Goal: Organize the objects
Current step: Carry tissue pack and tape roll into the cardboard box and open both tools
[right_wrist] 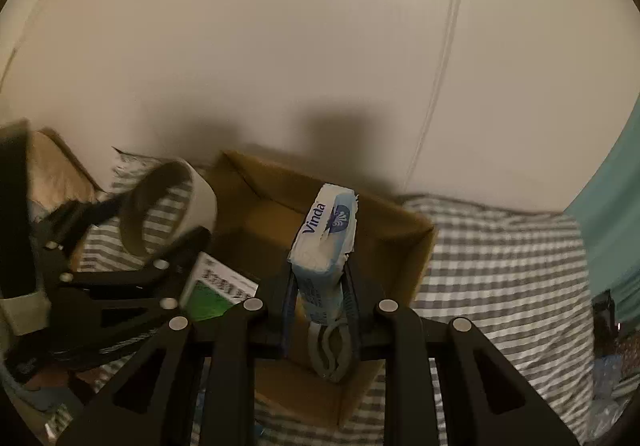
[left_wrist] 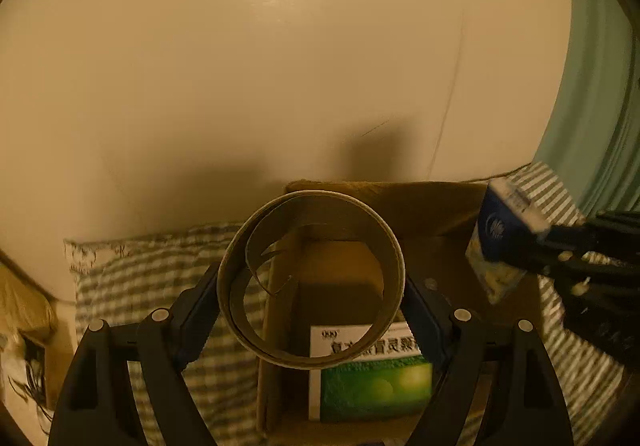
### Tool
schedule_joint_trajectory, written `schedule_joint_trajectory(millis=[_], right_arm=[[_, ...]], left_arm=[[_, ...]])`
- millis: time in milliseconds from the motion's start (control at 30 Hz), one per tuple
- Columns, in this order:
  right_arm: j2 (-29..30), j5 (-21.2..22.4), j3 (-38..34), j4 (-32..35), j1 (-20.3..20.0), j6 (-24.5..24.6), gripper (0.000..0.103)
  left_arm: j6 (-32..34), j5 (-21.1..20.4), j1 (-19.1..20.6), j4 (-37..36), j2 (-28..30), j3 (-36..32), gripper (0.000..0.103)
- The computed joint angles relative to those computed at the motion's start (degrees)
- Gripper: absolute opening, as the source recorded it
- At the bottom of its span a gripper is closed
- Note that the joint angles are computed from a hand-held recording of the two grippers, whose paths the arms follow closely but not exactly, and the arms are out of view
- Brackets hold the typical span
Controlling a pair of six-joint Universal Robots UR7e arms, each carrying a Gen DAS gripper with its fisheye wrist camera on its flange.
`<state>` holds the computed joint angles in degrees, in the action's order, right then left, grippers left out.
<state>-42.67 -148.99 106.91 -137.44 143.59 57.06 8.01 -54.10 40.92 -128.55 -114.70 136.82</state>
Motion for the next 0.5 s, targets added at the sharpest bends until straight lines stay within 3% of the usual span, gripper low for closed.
schedule_joint_trajectory(millis=[167,300,400,433,500], right_arm=[[-0.05,0.84,3.57,-2.61,-1.61,-0.11,0.021],[-1.24,0.99,5.99,-5.28,-1.5,0.38,0.022],[-2.06,0.22,5.52,-4.71,0.13,1.46,0.04],[-2.39,-1.34,4.47,-1.15,1.16,3.17,0.049],[-3.45,-3.52,2.85,5.66,2.67,6.89,0.054]], left_arm=[[-3.19,-0.69,0.45,0.51,1.05,-0.11,0.085],[-5.09,-0.52,-2.22,2.39,-0.57,0.43,0.086],[-7.18,2.05,-5.83,5.35,-2.58,0.09,0.088],[-8.56,2.84,-7.22,6.94,-3.37,-0.35,0.093],[-11.1,3.22,-9.57,9.63,-5.13,-1.54,0.098]])
